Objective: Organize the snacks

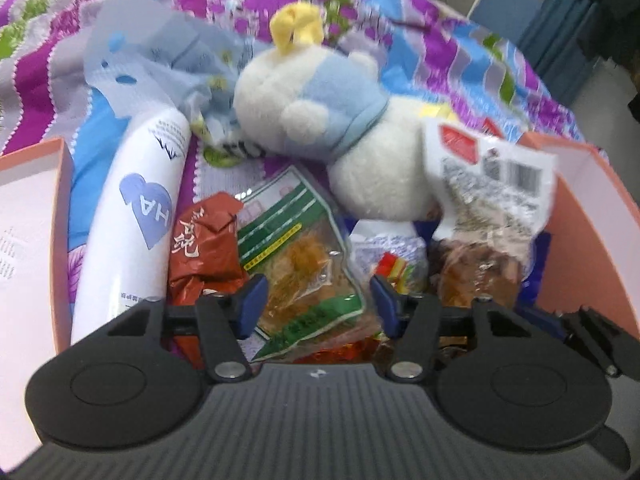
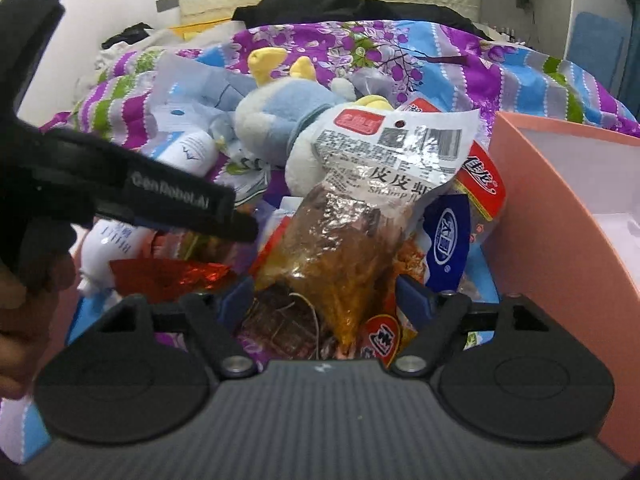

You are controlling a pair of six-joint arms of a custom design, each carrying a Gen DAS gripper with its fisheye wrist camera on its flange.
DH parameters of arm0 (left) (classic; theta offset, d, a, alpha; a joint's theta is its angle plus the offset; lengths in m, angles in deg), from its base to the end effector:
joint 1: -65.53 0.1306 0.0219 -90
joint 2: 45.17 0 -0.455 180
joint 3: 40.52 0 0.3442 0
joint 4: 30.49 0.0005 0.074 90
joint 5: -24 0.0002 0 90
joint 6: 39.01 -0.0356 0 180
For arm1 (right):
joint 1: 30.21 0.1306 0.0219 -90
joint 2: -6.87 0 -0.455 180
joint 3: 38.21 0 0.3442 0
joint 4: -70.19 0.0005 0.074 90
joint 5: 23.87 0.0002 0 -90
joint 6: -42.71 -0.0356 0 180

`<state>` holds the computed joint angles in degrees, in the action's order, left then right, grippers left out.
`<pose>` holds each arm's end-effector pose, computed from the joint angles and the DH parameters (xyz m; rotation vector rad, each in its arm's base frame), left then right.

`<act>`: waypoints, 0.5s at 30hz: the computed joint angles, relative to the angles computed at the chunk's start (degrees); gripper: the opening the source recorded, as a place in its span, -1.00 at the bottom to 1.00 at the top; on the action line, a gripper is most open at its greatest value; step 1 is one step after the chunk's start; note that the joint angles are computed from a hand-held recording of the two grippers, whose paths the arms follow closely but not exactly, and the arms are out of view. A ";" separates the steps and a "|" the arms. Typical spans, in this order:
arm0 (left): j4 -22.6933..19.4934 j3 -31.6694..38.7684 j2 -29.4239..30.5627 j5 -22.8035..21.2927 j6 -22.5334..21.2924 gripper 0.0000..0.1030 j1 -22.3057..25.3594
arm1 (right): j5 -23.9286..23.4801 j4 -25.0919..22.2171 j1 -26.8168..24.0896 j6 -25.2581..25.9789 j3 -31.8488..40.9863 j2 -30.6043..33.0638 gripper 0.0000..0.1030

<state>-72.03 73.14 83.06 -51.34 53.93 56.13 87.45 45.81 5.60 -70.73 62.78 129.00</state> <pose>0.6860 -0.1232 0.3113 0.2436 2.5416 -0.4098 0.5430 0.3752 0.3152 -0.0716 2.2983 0.0883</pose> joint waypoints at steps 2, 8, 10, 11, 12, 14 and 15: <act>-1.88 1.81 1.17 0.61 -0.44 -0.03 0.18 | -0.30 -0.21 -0.07 0.08 0.63 0.61 0.53; -3.05 2.70 2.00 -0.99 -2.27 -0.26 -0.16 | -2.21 -0.36 -0.46 0.63 1.94 1.44 0.46; -2.53 2.20 1.67 -2.83 -2.94 -0.39 -0.49 | -2.58 0.22 -0.58 1.41 1.81 1.35 0.41; -2.20 1.94 1.45 -3.28 -3.26 -0.41 -0.55 | -2.84 0.56 -0.67 1.68 1.66 1.22 0.36; -2.00 1.74 1.25 -3.26 -3.41 -0.44 -0.49 | -3.07 0.72 -0.71 1.90 1.56 1.11 0.35; -1.83 1.62 0.95 -3.35 -3.34 -0.47 -0.42 | -3.31 1.28 -0.69 2.43 1.12 0.74 0.23; -1.73 1.48 0.76 -3.44 -3.15 -0.48 -0.40 | -3.43 1.64 -0.64 2.66 0.76 0.49 0.20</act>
<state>-73.76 74.62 83.81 -54.78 50.78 55.74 84.02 47.45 4.95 -68.08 63.54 129.48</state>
